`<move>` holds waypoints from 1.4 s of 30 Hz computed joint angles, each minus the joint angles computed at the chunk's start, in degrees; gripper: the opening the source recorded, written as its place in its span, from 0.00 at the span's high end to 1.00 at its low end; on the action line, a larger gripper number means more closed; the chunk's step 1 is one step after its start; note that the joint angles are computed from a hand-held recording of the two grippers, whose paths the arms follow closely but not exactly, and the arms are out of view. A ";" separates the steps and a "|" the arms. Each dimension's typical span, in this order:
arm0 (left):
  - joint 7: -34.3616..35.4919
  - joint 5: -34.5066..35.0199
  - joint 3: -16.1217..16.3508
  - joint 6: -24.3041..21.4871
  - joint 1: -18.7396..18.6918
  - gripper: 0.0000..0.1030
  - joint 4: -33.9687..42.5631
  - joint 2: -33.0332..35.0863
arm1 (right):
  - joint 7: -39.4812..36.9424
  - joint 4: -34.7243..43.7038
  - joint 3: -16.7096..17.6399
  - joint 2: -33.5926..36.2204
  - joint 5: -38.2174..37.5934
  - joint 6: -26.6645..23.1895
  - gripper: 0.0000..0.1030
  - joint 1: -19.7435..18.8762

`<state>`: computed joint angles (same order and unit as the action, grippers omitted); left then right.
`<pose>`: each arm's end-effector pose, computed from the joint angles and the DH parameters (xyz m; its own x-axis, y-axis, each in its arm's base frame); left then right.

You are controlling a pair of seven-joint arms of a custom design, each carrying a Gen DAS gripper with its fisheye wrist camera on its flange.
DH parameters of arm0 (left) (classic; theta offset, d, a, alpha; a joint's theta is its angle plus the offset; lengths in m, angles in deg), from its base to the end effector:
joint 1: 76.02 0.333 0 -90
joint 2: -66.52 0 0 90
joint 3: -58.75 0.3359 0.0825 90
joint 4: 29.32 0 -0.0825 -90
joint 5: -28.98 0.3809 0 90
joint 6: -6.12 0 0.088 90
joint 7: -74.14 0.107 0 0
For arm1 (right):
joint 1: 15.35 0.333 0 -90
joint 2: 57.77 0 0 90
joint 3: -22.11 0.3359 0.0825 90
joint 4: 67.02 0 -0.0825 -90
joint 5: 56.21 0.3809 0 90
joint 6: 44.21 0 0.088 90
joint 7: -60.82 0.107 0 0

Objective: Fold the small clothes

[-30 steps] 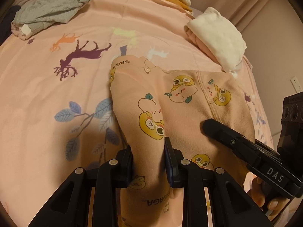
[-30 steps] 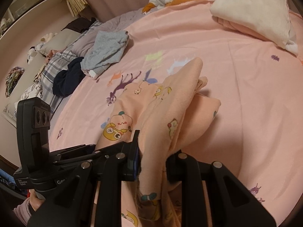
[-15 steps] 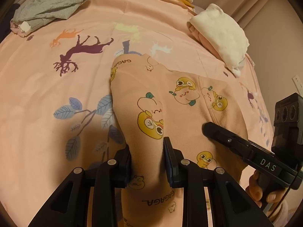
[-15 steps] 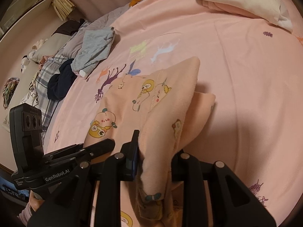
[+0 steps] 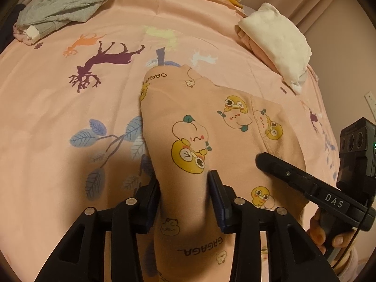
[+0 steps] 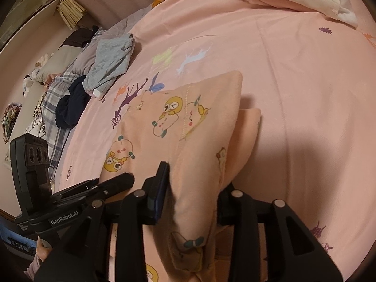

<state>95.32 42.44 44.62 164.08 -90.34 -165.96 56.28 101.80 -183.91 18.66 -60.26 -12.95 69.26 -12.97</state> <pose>0.4402 -0.2541 0.4693 0.3762 -0.8481 0.3730 -0.7660 -0.5112 -0.3897 0.5428 0.0327 0.4972 0.5226 -0.6922 -0.4978 -0.8469 -0.3541 -0.3968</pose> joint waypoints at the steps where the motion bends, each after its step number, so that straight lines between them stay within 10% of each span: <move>1: 0.07 -0.22 0.08 -0.18 -0.06 0.59 -0.01 -0.05 | 0.41 0.08 -0.02 0.06 -0.23 0.01 0.63 -0.05; 42: -3.32 5.68 -1.74 -6.95 -0.05 0.52 -0.48 -3.66 | 1.45 0.57 -1.12 -0.09 -0.44 -0.21 0.54 -2.06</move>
<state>92.00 48.12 42.88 157.13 -90.38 -166.44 52.62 103.25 -183.34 17.54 -60.34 -13.39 69.05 -15.04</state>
